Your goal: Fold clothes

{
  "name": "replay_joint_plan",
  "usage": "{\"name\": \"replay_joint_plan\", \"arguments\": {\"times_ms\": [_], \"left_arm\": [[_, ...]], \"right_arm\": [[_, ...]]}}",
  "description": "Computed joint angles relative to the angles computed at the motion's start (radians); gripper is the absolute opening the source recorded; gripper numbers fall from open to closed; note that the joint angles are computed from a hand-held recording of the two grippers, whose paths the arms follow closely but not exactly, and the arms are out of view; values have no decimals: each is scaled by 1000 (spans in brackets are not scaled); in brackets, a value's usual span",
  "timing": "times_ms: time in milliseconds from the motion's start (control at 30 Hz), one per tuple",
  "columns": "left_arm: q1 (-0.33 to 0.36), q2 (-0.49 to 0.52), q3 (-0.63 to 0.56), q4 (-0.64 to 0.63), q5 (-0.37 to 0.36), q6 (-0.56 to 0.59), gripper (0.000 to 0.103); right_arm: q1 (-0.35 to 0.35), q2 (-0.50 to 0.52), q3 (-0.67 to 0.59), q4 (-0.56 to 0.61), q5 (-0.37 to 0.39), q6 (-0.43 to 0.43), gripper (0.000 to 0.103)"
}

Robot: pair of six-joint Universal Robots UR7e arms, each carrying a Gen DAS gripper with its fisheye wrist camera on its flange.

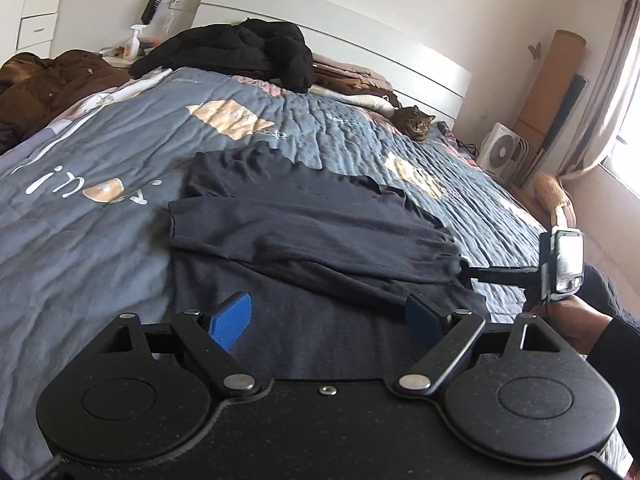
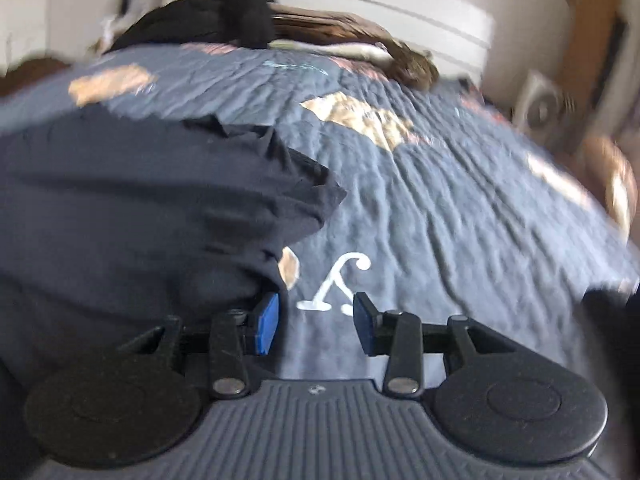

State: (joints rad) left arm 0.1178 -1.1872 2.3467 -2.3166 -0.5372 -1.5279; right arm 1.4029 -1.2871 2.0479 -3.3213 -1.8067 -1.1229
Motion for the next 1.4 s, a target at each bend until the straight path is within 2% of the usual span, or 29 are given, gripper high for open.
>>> {"name": "replay_joint_plan", "arguments": {"times_ms": [167,333,467,567,700,800,900,933,967,1067,1200,1400], "left_arm": [[9,20,-8,-28,-9,33,85],[19,42,-17,-47,-26,71,85],[22,50,-17,-63,-31,83,85],[24,52,-18,-68,-38,88,85],[25,56,-18,-86,-39,98,85],[31,62,-20,-90,-42,104,85],[33,66,-23,-88,-47,107,85],[33,67,-23,-87,-47,107,85],[33,68,-24,-85,-46,106,85],[34,69,-25,-84,-49,104,85],[36,69,-24,-86,-52,102,85],[33,68,-21,-104,-46,106,85]], "right_arm": [[-32,-20,59,-56,133,-201,40],[-30,14,85,-127,165,-431,40],[-32,18,102,-141,164,-538,40],[-56,26,128,-209,197,-699,40],[-79,22,141,-224,231,-797,40],[-85,34,150,-244,265,-906,40],[-78,50,146,-241,263,-995,39],[-72,55,139,-232,255,-997,39],[-64,56,130,-212,242,-985,34],[-43,54,104,-156,204,-911,7],[-49,29,105,-107,204,-914,5],[-77,-59,137,-61,260,-936,4]]}}
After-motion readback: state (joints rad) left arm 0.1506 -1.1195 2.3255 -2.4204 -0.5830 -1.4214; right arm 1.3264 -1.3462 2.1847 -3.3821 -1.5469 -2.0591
